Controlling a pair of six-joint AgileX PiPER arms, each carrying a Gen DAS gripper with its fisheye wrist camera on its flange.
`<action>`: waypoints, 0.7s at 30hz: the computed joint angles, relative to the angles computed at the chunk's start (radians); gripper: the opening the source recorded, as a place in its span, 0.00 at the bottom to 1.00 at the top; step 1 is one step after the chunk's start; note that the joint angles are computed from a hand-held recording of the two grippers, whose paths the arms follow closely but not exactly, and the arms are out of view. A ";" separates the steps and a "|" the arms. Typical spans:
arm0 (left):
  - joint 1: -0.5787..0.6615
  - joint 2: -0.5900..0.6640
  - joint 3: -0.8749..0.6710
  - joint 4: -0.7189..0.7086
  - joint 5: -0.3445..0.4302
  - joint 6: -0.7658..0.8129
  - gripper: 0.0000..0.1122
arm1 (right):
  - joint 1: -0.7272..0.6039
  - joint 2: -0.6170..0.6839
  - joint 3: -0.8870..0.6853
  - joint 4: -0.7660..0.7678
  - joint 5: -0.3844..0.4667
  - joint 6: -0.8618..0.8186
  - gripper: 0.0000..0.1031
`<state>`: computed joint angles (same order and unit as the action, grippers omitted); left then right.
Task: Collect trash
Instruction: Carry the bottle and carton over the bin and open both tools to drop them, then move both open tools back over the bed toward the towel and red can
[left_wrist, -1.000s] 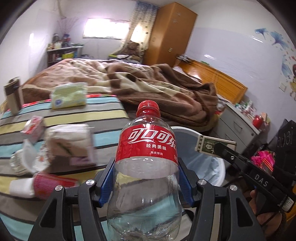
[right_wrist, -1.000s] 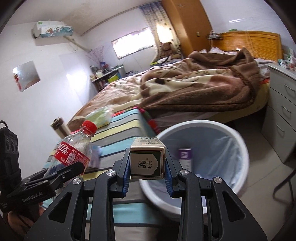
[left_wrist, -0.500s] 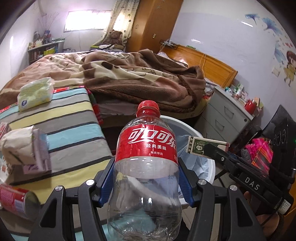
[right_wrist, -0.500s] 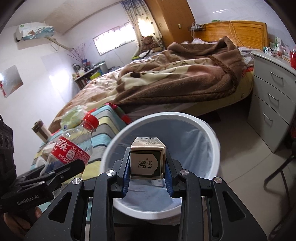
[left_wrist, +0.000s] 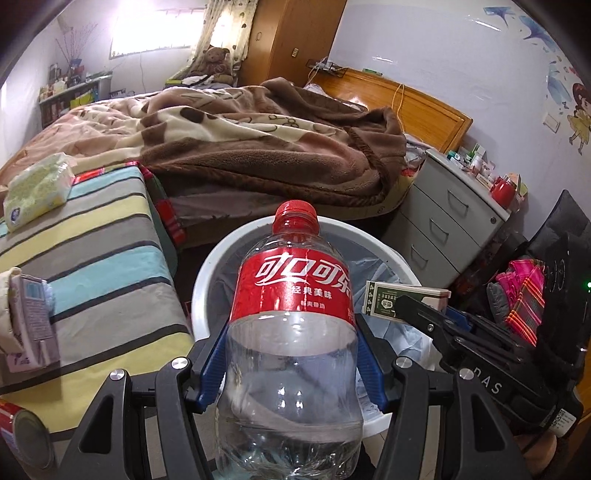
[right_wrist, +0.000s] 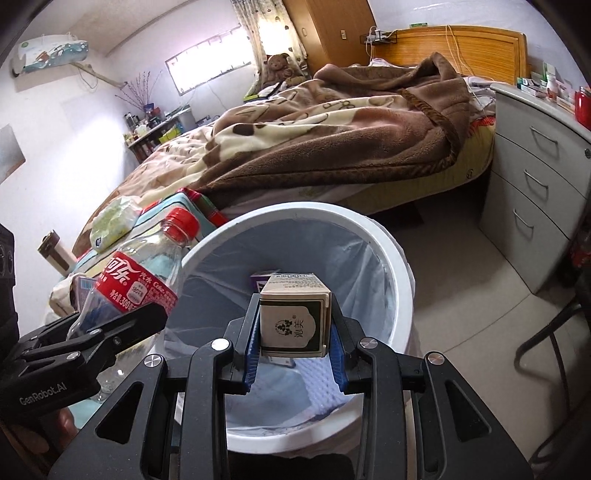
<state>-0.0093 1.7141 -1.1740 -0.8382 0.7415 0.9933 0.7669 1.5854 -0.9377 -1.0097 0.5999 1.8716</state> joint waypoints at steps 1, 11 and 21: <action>-0.001 0.005 0.002 -0.006 -0.003 0.009 0.55 | 0.001 0.000 0.000 0.007 0.005 -0.004 0.32; 0.032 -0.018 0.015 -0.059 0.003 0.045 0.63 | 0.012 -0.004 0.003 -0.002 0.014 0.027 0.59; 0.124 -0.082 0.061 -0.083 0.030 0.098 0.63 | 0.059 0.005 -0.033 -0.045 0.039 0.047 0.59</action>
